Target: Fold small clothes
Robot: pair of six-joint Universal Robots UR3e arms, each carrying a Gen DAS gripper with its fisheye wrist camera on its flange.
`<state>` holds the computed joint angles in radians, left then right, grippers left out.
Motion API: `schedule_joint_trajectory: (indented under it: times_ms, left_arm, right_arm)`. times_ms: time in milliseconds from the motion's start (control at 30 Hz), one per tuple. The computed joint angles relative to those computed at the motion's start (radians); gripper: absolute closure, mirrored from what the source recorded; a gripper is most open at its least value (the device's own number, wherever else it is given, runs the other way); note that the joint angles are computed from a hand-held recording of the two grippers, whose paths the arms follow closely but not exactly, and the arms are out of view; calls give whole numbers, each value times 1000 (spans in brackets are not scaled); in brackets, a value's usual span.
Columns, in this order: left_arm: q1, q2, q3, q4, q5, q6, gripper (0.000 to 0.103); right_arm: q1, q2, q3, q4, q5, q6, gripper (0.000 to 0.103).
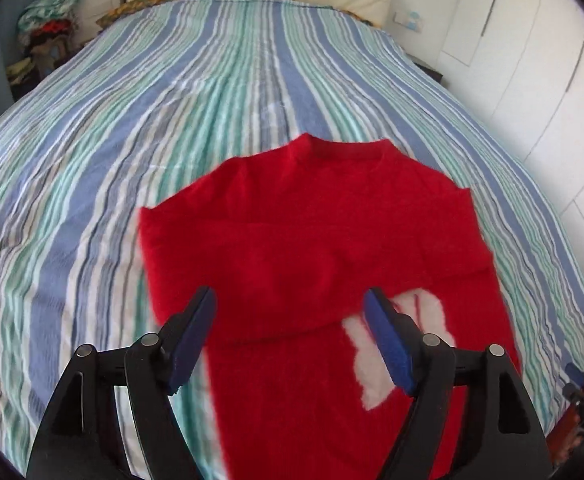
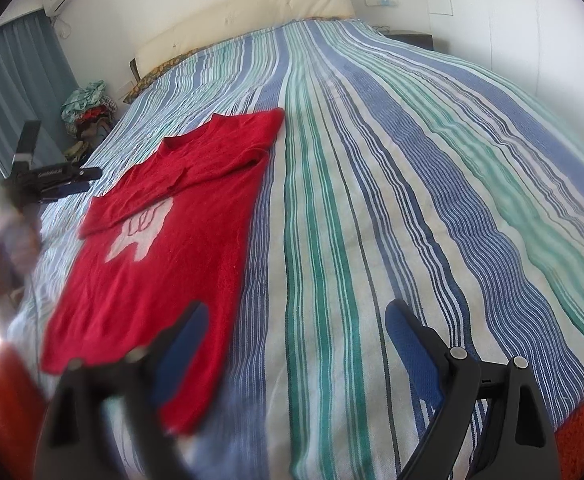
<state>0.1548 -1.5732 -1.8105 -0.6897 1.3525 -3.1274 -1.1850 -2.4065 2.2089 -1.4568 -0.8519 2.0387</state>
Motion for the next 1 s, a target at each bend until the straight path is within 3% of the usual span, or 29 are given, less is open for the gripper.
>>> schedule_joint_trajectory:
  times_ms: [100, 167, 267, 333, 367, 433, 467, 567, 667, 733, 767, 900, 1000]
  left_arm:
    - [158, 178, -209, -31, -86, 61, 25]
    - [199, 264, -337, -9, -107, 87, 25]
    - [204, 316, -500, 86, -112, 62, 25]
    - [214, 333, -609, 183, -107, 28, 25]
    - [221, 337, -659, 235, -100, 13, 25]
    - [266, 388, -727, 248, -133, 21, 25]
    - [284, 414, -734, 223, -154, 36, 25]
    - [295, 443, -727, 175, -168, 81, 25]
    - [274, 431, -726, 193, -153, 71, 24]
    - [265, 403, -715, 209, -147, 67, 22]
    - [265, 405, -717, 209, -147, 66, 22]
    - [268, 389, -713, 219, -151, 65, 21]
    - [237, 349, -704, 258, -125, 52, 19]
  right_arm:
    - [72, 141, -141, 49, 26, 44, 14]
    - [258, 351, -313, 34, 36, 203, 14]
    - [517, 665, -575, 77, 187, 417, 15]
    - [690, 874, -705, -57, 266, 626, 21]
    - [770, 979, -762, -191, 262, 757, 29]
    - [919, 1188, -919, -426, 137, 984, 40]
    - [978, 1293, -1023, -474, 53, 1046, 45]
    - [1066, 1567, -1337, -436, -107, 1128, 57]
    - [1084, 1707, -1502, -362, -117, 1154, 66]
    - [1101, 1769, -1603, -290, -130, 1135, 79]
    - [1108, 1787, -1640, -272, -140, 1133, 94]
    - [1118, 1645, -1504, -472, -212, 1105, 94]
    - [1137, 1598, -1489, -553, -330, 1074, 94]
